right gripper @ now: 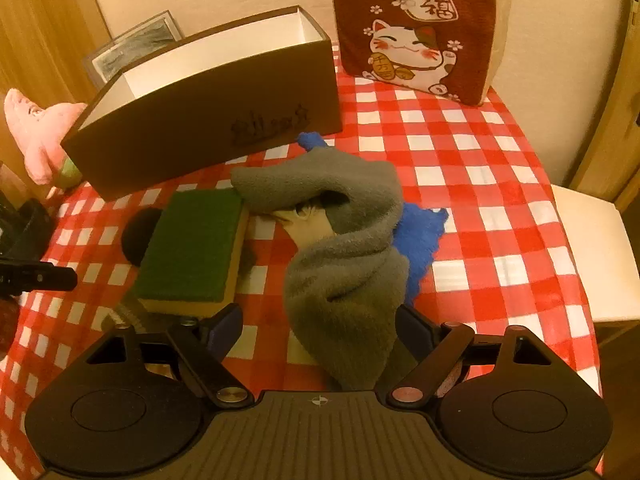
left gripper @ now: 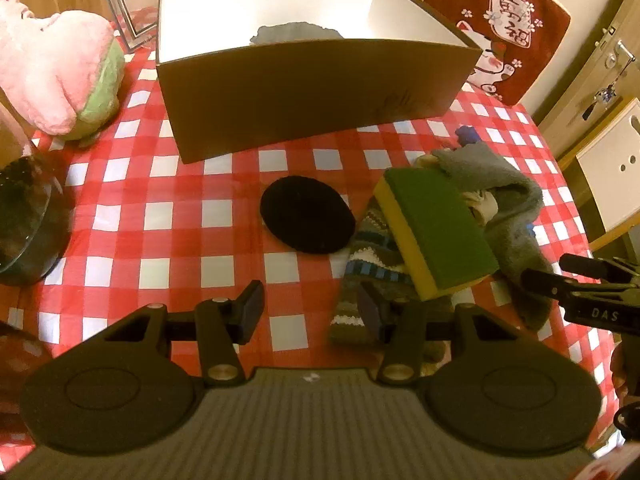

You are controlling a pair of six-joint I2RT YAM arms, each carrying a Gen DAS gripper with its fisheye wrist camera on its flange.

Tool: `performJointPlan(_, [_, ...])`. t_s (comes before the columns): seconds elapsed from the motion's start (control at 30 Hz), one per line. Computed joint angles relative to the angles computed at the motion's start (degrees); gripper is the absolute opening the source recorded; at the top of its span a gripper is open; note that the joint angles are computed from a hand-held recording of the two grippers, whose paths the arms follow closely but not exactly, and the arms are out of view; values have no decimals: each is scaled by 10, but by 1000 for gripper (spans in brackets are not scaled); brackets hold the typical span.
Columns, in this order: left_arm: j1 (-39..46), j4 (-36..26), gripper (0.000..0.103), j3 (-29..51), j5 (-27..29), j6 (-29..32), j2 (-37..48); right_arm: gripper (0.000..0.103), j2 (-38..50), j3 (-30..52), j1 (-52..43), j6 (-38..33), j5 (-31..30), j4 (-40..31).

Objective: Organize soft objects
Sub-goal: 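Grasp the grey towel with the right tool and lift it, then grasp the green sponge with the left tool while the right tool holds the towel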

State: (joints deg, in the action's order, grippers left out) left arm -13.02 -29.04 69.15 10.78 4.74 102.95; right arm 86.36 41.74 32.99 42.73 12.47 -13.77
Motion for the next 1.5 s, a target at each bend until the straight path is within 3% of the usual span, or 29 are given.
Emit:
performJointPlan(0.37, [-18,-3,48,28,11,-2,33,82,90,33,-8,-43,33,38])
performJointPlan(0.4, [-20,-4,48,30,13,-2,34,73,93,33,-8,-48,36,40])
performJointPlan(0.43, [-23,-4,48,31,16,-2,34,51,93,31,-8,-56,38,42])
performJointPlan(0.47, [-25,-3,48,32,17,-2,34,41,93,30,-10,-62,34,42])
performJointPlan(0.5, [-27,-4,48,35,19,-2,35,24,93,29,-13,-64,27,40])
performJointPlan(0.53, [-30,-6,49,37,21,-3,36,14,89,23,-16,-63,20,43])
performJointPlan(0.6, [-34,-8,49,41,27,-4,36,7,67,4,-18,-60,21,57])
performJointPlan(0.77, [-50,-14,60,53,42,-9,40,5,-4,-26,-13,-70,52,61])
performJointPlan(1.17, [-92,-16,61,64,49,-18,37,4,-181,-31,-7,-101,173,25])
performJointPlan(1.5, [-138,-3,62,71,14,-39,51,4,-287,-24,-7,-96,235,-38])
